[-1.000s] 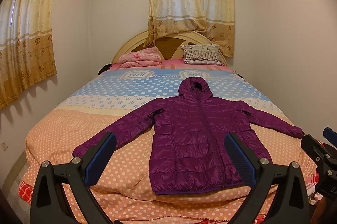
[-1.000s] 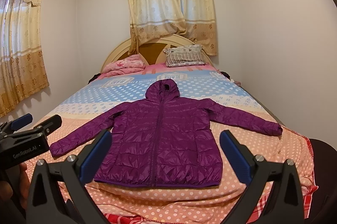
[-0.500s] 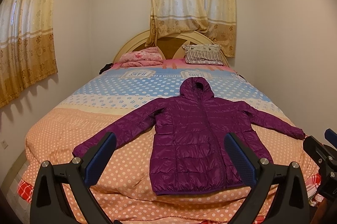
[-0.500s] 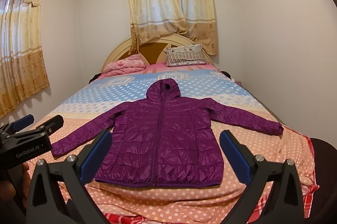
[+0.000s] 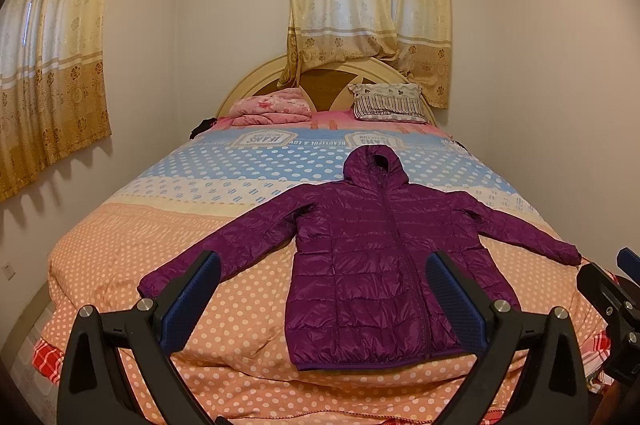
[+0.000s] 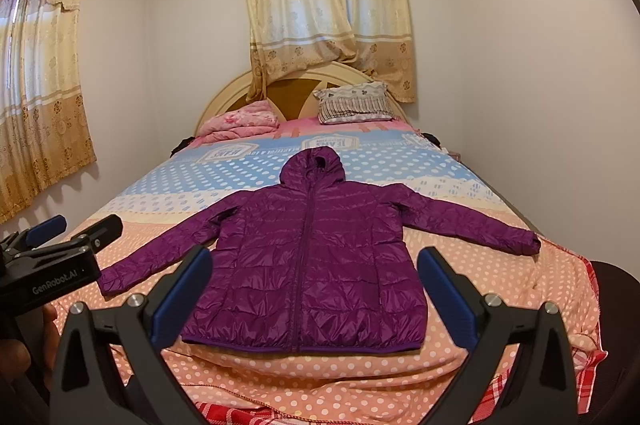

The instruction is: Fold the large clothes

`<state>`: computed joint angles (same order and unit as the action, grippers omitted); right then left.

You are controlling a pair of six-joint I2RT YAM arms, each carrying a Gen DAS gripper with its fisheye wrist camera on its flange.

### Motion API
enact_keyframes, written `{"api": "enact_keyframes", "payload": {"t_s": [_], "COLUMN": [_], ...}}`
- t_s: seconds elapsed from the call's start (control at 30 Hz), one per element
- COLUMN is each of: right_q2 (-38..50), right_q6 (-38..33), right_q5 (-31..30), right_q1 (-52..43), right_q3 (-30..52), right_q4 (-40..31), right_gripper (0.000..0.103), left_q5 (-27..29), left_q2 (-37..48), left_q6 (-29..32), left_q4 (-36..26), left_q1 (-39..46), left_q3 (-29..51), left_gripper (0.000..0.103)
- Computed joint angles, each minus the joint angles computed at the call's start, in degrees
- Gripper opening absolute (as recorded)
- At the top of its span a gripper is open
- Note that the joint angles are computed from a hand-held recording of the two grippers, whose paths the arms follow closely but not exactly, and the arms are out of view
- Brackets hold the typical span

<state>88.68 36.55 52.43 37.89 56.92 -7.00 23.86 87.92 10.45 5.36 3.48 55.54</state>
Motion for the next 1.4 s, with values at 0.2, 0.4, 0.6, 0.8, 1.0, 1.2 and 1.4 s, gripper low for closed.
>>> {"api": "enact_keyframes", "payload": {"t_s": [0.2, 0.4, 0.6, 0.8, 1.0, 1.2, 1.4], "right_q2": [0.07, -0.03, -0.05, 0.0, 0.03, 0.21, -0.07], "right_q6": [0.07, 0.03, -0.03, 0.12, 0.19, 0.21, 1.35], "right_q5": [-0.22, -0.4, -0.62, -0.62, -0.57, -0.58, -1.36], "right_q1": [0.01, -0.13, -0.2, -0.21, -0.09, 0.02, -1.27], "right_q3": [0.04, 0.17, 0.25, 0.25, 0.29, 0.4, -0.34], "right_q4": [-0.06, -0.37, -0.38, -0.4, -0.47, -0.39, -0.21], "right_gripper": [0.103, 0.103, 0.103, 0.103, 0.103, 0.103, 0.103], "left_q5": [-0.22, -0.29, -0.12, -0.02, -0.21, -0.06, -0.75], "left_q2": [0.09, 0.19, 0.02, 0.08, 0.0, 0.0, 1.81], "left_q6": [-0.03, -0.12, -0.53, -0.38, -0.42, -0.27, 0.05], "left_q4": [-0.17, -0.12, 0.22, -0.13, -0.13, -0.22, 0.31], "left_q1": [-0.07, 0.0, 0.37, 0.42, 0.34, 0.4, 0.18], "left_q3": [0.13, 0.14, 0.0, 0.25, 0.16, 0.22, 0.98], "left_gripper": [0.102, 0.102, 0.102, 0.102, 0.102, 0.102, 0.102]}}
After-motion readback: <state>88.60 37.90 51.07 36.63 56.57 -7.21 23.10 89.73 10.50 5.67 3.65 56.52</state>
